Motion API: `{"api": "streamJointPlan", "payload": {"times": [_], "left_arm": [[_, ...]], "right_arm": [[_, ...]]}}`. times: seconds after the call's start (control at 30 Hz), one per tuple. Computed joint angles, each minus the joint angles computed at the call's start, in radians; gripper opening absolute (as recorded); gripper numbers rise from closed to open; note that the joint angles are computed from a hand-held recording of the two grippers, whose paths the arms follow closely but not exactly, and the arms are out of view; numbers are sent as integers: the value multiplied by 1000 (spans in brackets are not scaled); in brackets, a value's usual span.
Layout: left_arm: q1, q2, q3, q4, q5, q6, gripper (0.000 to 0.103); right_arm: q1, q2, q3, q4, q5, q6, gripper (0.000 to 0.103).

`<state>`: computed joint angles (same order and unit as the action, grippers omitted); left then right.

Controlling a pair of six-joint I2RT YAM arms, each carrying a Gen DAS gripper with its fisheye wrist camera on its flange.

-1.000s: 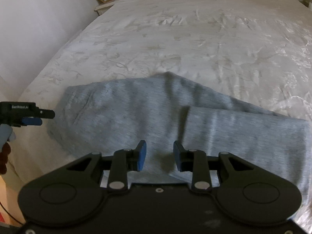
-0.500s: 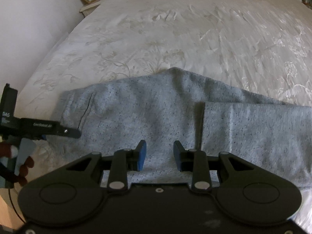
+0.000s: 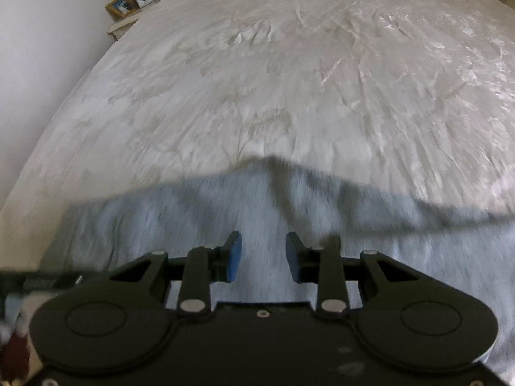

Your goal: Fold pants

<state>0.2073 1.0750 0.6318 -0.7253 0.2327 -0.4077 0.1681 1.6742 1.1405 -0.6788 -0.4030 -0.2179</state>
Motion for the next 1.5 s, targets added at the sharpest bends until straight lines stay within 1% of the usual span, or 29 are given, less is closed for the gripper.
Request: {"api": "streamJointPlan", "payload": {"times": [0.03, 0.07, 0.2, 0.3, 0.37, 0.43, 0.5, 0.57, 0.63, 0.73, 0.87, 0.93, 1.03, 1.13, 1.17, 1.27, 1.37, 1.5], "left_arm": [[10, -10, 1, -7, 8, -1, 25], [15, -15, 3, -15, 9, 0, 24], [3, 5, 18, -18, -3, -12, 23], [17, 12, 26, -18, 14, -15, 21], [37, 2, 31, -29, 33, -2, 20], [52, -3, 38, -39, 50, 6, 19], [64, -16, 47, -57, 62, 13, 19], [63, -39, 58, -72, 72, 10, 18], [51, -69, 75, -90, 76, 6, 18], [-1, -103, 107, -111, 66, -24, 18], [-81, -133, 136, -112, 38, -85, 18], [-121, -140, 152, -108, 24, -107, 18], [-193, -135, 178, -97, -13, -146, 18], [-271, -119, 217, -95, -61, -158, 17], [-302, -111, 232, -92, -78, -162, 17], [-414, -61, 279, -56, -137, -189, 18], [-521, 14, 315, 6, -188, -226, 18], [-654, 185, 367, 135, -239, -292, 18]], "right_arm": [[15, 38, 24, 23, 9, 14, 8], [30, 77, 51, 36, 21, 18, 3], [84, 248, 181, 53, 71, 60, 3], [112, 374, 288, 41, 115, 88, 3], [119, 433, 344, 28, 132, 107, 2], [120, 458, 378, 18, 133, 123, 3], [113, 426, 359, 18, 119, 116, 5], [91, 367, 315, 7, 80, 90, 6], [60, 281, 236, -21, 35, 54, 8], [0, 147, 101, -96, -5, -33, 9], [-92, -9, -82, -227, 14, -167, 9], [-142, -75, -172, -293, 45, -232, 8], [-211, -187, -261, -346, 46, -305, 9], [-288, -240, -249, -377, -22, -302, 10], [-327, -252, -239, -392, -42, -321, 10], [-377, -250, -181, -384, -98, -313, 11], [-406, -193, -98, -360, -140, -281, 12], [-482, -86, 12, -362, -171, -315, 12]]}}
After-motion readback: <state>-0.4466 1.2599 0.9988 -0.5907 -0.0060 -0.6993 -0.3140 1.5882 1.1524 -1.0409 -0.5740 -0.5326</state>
